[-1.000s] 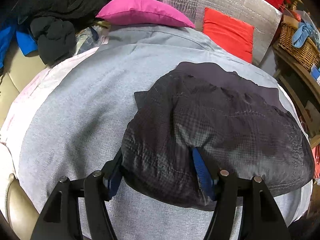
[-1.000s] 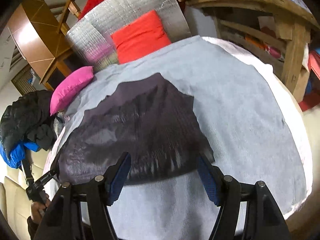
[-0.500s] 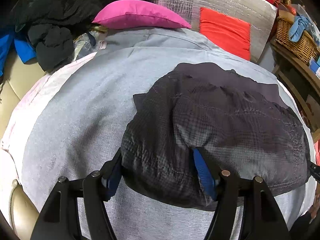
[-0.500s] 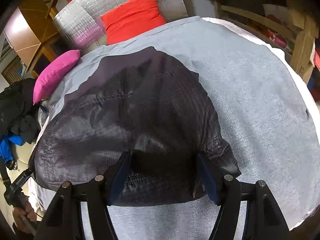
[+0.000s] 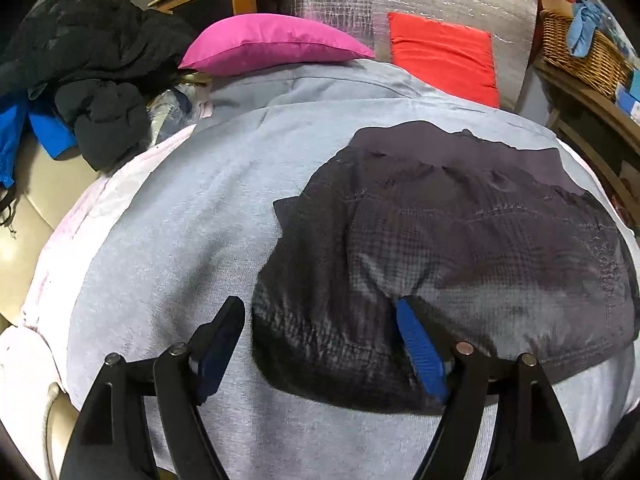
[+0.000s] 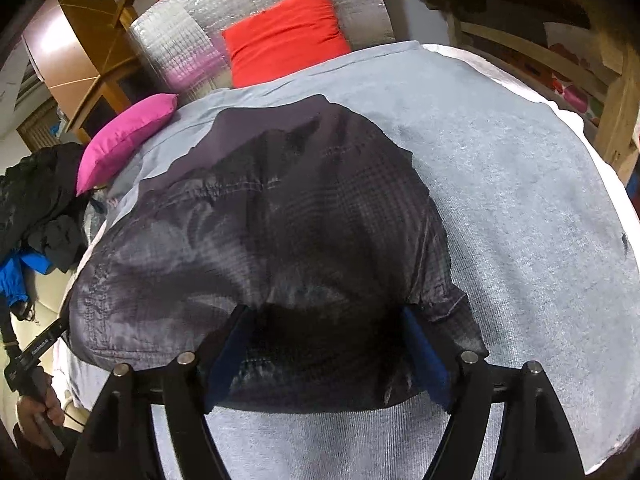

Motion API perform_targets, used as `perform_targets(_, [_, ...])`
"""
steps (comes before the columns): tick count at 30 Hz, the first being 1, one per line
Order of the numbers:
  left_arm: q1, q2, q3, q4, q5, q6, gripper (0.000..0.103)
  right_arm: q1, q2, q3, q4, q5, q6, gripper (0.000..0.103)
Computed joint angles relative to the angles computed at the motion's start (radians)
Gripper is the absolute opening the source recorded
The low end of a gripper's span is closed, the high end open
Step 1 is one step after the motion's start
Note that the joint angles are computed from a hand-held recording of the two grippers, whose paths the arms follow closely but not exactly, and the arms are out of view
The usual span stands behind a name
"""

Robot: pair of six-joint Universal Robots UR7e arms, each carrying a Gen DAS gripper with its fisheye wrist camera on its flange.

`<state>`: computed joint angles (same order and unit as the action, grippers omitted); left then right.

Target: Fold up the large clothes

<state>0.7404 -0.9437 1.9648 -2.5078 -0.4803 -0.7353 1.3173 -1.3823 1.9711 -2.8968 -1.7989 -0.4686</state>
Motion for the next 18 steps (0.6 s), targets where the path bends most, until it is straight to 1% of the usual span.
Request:
perform_targets(2, [-0.005,-0.038,0.011,0.023,-0.008,-0.002,0.079,-0.005,-0.027,-0.012,0.069,0.024,0.031,0.080])
perform_targets(3, [-0.010,-0.057,0.022,0.015,0.001,-0.003,0.079,-0.014,-0.050,-0.024,0.122,0.057,0.049,0.080])
perform_targets(5, [-0.012,-0.085,0.034,-0.029,0.004,0.019,0.080,-0.025,-0.084,-0.040,0.173,0.093,0.056,0.080])
perform_targets(7, [0.000,-0.100,0.028,-0.102,-0.031,0.086,0.082,-0.026,-0.106,-0.058,0.180,0.106,0.047,0.080])
perform_targets(8, [0.011,-0.100,0.009,-0.109,-0.060,0.122,0.084,-0.029,-0.114,-0.075,0.190,0.120,0.043,0.080])
perform_targets(10, [0.038,-0.084,-0.049,-0.075,-0.111,0.186,0.085,-0.033,-0.112,-0.121,0.233,0.142,0.055,0.080])
perform_targets(12, [0.069,-0.054,-0.113,-0.062,-0.159,0.267,0.085,-0.037,-0.084,-0.197,0.304,0.152,0.085,0.080])
perform_targets(13, [0.082,-0.044,-0.136,-0.051,-0.182,0.287,0.085,-0.041,-0.072,-0.220,0.328,0.162,0.092,0.080])
perform_targets(14, [0.099,-0.033,-0.161,-0.046,-0.215,0.305,0.085,-0.050,-0.048,-0.265,0.384,0.185,0.104,0.080])
perform_targets(15, [0.114,-0.025,-0.180,-0.049,-0.251,0.320,0.085,-0.058,-0.023,-0.302,0.427,0.204,0.118,0.080])
perform_targets(16, [0.138,-0.021,-0.197,-0.065,-0.310,0.340,0.085,-0.064,-0.012,-0.322,0.451,0.214,0.129,0.080])
perform_targets(18, [0.181,-0.019,-0.217,-0.089,-0.418,0.340,0.085,-0.079,0.043,-0.386,0.498,0.228,0.151,0.080])
